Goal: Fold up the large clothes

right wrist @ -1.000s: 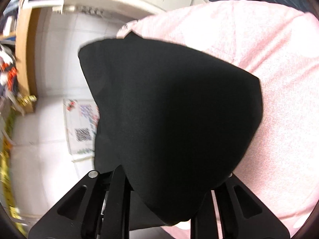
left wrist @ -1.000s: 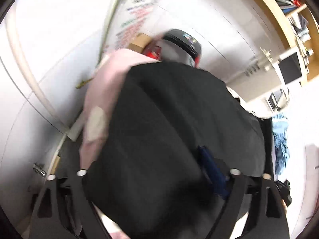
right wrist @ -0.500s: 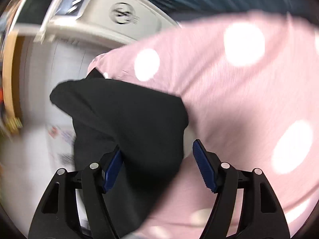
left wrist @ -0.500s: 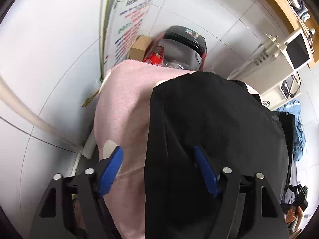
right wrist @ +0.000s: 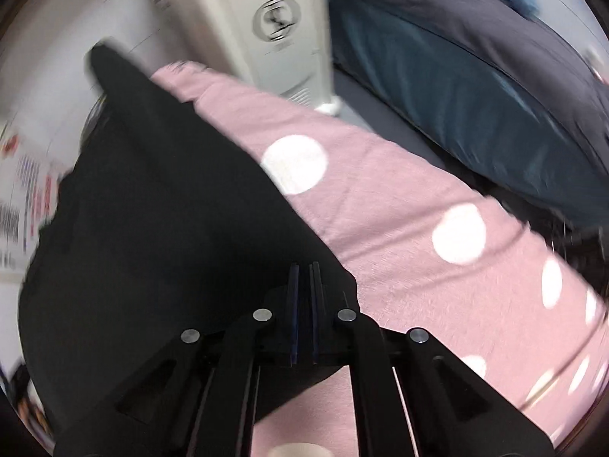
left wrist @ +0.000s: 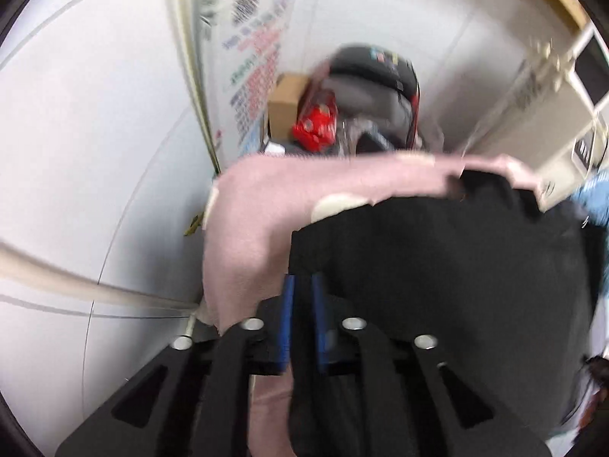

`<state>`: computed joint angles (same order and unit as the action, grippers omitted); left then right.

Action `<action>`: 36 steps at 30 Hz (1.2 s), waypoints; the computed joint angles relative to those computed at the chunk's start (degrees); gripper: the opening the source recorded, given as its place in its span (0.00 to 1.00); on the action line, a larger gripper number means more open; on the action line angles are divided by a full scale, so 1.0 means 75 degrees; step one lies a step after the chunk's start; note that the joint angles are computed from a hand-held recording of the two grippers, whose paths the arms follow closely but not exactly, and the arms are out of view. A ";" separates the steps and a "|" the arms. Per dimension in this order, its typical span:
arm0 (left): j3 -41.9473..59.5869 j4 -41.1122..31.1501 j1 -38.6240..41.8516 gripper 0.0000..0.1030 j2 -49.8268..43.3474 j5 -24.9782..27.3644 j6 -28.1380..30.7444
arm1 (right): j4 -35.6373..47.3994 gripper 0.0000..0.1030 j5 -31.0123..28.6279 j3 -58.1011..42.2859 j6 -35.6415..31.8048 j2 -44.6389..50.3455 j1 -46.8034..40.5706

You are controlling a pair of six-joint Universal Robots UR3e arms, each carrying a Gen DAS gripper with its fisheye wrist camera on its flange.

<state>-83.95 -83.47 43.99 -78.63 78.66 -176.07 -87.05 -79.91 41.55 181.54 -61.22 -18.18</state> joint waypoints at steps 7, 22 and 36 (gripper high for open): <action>0.1312 -0.2052 0.0606 0.94 0.2152 -0.0296 0.1000 | -0.0695 0.72 0.0783 0.2048 0.0069 -0.2063 -0.0396; 0.4206 -0.3765 -0.7731 0.94 -0.0634 0.3904 -0.3601 | 0.1931 0.87 -0.0039 0.1937 -0.2111 -0.4504 0.2171; 0.5790 -0.5598 -0.8227 0.94 -0.1529 0.4171 -0.4159 | 0.2451 0.89 -0.0645 0.0797 -0.1814 -0.3970 0.2965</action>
<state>-40.52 -125.45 -17.71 -90.10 109.94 -207.26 -68.66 -84.74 47.53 167.94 -90.99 4.06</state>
